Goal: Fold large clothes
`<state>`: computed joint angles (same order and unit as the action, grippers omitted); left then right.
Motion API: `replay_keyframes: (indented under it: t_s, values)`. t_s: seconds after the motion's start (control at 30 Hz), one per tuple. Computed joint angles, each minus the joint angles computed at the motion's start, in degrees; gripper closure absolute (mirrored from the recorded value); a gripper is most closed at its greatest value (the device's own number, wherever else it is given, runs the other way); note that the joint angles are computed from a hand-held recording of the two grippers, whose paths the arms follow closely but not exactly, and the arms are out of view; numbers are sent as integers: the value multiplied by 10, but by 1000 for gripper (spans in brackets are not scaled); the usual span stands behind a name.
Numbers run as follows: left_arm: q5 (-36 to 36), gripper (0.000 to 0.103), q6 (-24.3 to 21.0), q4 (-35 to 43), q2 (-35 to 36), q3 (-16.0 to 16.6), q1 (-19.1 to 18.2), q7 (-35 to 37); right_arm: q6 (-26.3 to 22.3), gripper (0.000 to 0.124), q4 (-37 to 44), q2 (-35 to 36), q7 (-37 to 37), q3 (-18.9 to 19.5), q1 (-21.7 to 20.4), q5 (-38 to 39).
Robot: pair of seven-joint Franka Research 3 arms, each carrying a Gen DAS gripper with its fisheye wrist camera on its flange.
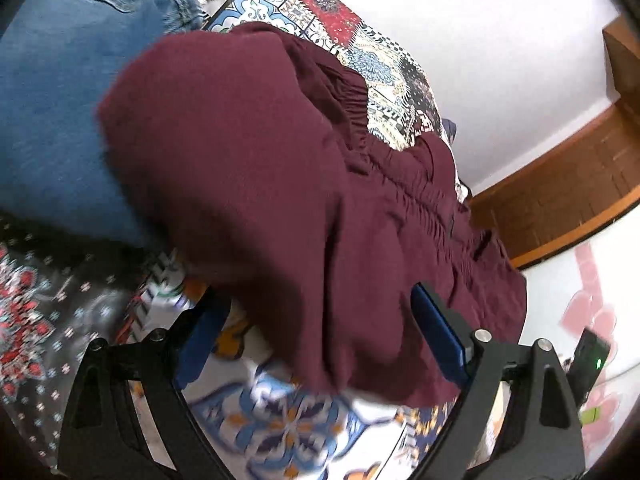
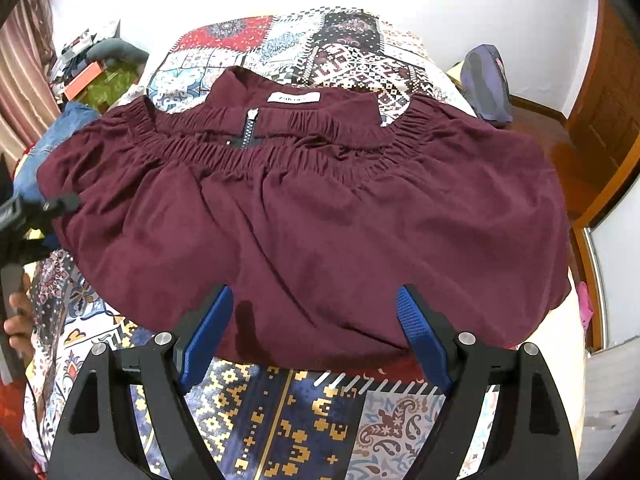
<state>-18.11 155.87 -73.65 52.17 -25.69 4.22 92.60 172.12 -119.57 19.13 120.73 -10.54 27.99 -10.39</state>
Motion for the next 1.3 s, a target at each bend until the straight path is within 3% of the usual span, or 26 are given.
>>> replay_keyframes:
  t_s: [0.1, 0.2, 0.27, 0.47, 0.53, 0.7, 0.83, 0.9, 0.97, 1.07, 1.2, 1.3]
  values:
    - [15, 16, -56, 93, 49, 15, -30, -21, -1, 43, 4, 5, -11, 10, -8, 10]
    - [42, 20, -76, 161, 81, 52, -70, -59, -4, 43, 8, 9, -11, 6, -4, 11]
    - [67, 28, -73, 183, 90, 83, -96, -97, -5, 43, 10, 11, -13, 6, -4, 13]
    - [174, 65, -53, 181, 72, 157, -155, -182, -10, 43, 8, 4, -1, -8, 10, -1]
    - [190, 75, -17, 143, 44, 149, -150, -188, -13, 43, 7, -1, 12, -17, 18, -15]
    - [135, 85, 56, 60, -18, 31, -65, -113, -16, 43, 4, -25, 49, -23, 22, -53]
    - [128, 87, 136, -34, -94, 16, -42, -81, -13, 43, 19, -38, 75, -12, 19, -83]
    - [142, 87, 175, -76, -129, 33, -45, -91, -3, 43, 35, -35, 60, 15, 3, -71]
    - [176, 87, 221, -125, -173, 102, -82, -133, 0, 43, 61, -21, 32, 43, -10, -45]
    - [215, 87, 252, -166, -208, 202, -141, -196, -3, 41, 107, 13, -35, 98, -34, 19]
    - [244, 87, 241, -178, -211, 229, -147, -234, -52, 41, 205, 94, -148, 192, -74, 112]
    - [265, 87, 211, -173, -197, 233, -146, -255, -100, 41, 271, 151, -171, 196, -59, 142]
